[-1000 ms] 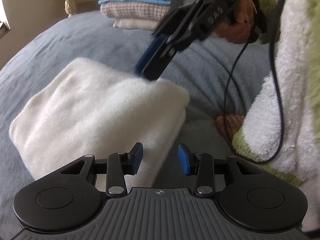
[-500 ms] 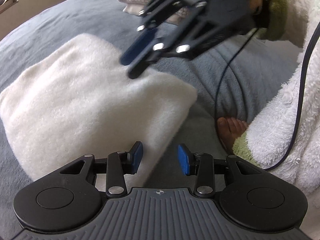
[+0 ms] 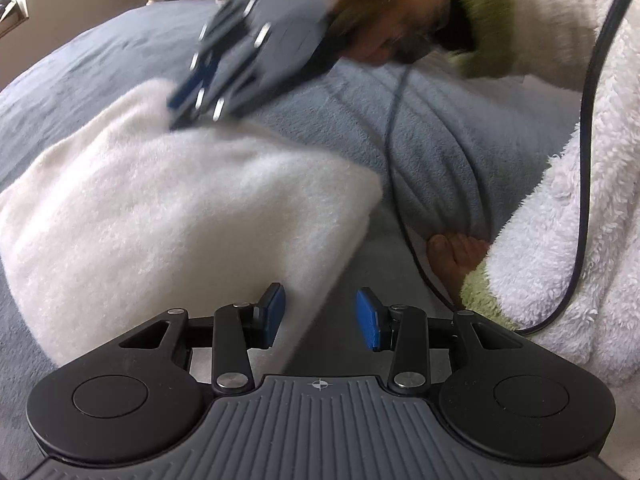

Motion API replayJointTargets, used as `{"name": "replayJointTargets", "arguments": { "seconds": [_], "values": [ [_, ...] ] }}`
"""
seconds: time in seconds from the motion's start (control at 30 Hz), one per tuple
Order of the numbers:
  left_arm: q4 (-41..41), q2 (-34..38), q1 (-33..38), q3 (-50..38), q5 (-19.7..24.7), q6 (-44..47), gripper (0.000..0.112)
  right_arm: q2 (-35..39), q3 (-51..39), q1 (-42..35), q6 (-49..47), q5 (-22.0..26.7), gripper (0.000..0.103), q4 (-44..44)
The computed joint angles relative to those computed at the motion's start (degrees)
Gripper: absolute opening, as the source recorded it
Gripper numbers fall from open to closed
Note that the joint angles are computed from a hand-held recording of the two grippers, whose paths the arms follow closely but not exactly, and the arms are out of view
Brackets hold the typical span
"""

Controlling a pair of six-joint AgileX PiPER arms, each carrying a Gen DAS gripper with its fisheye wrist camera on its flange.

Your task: Fold clothes

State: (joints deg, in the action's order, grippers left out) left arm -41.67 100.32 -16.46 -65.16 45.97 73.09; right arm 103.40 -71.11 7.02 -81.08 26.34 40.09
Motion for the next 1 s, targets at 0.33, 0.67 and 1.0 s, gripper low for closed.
{"name": "replayJointTargets", "arguments": {
  "seconds": [0.33,0.67,1.0],
  "values": [
    [-0.2,-0.6,-0.5,1.4,-1.0,1.1,0.042,1.9,-1.0,-0.2,-1.8,-1.0,0.017,3.7],
    [0.0,-1.4,0.2,1.2,1.8,1.2,0.041,-2.5,-1.4,-4.8,3.2,10.9,0.018,7.7],
    [9.4,-6.9,7.6,-6.3,6.9,-1.4,0.041,-6.3,-0.6,-11.1,4.5,26.0,0.018,17.0]
  ]
}}
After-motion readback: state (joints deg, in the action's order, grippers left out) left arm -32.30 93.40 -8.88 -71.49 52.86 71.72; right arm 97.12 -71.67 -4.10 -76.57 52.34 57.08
